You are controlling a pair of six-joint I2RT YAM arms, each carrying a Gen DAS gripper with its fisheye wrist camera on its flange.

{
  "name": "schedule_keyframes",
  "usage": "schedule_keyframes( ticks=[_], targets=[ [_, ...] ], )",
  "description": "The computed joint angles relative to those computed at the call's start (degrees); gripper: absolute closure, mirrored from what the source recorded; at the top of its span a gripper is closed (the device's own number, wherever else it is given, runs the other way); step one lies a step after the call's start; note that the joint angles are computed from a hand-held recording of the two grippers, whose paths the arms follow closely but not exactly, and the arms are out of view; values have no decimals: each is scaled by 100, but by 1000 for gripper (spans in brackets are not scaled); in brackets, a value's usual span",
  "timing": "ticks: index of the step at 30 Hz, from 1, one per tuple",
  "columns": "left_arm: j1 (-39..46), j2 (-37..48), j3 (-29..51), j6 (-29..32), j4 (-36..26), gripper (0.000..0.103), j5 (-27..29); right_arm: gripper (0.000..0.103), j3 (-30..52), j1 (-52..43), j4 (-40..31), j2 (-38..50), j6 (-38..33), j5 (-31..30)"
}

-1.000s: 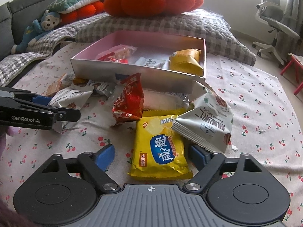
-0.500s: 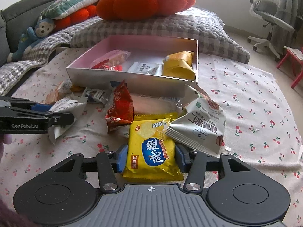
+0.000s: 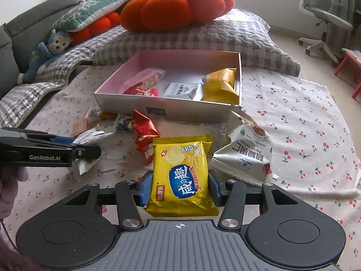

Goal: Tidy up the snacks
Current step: 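Lift and carry the white bag into the box while the right tool carries the chip bag in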

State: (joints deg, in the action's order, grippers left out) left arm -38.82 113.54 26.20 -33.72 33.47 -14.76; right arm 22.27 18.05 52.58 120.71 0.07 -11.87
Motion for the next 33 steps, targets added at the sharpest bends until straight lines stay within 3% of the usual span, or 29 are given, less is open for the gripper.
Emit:
schedule_keyframes(
  ticks=[22,33],
  targets=[
    [163,-1108,-211,-290,-504,62,81,54,-42,-452,-1211,-1252,418,-314],
    [205,-1023,361,-522,-662,62,-28,54,572,-495,-1600,-1256,948,-248]
  ],
)
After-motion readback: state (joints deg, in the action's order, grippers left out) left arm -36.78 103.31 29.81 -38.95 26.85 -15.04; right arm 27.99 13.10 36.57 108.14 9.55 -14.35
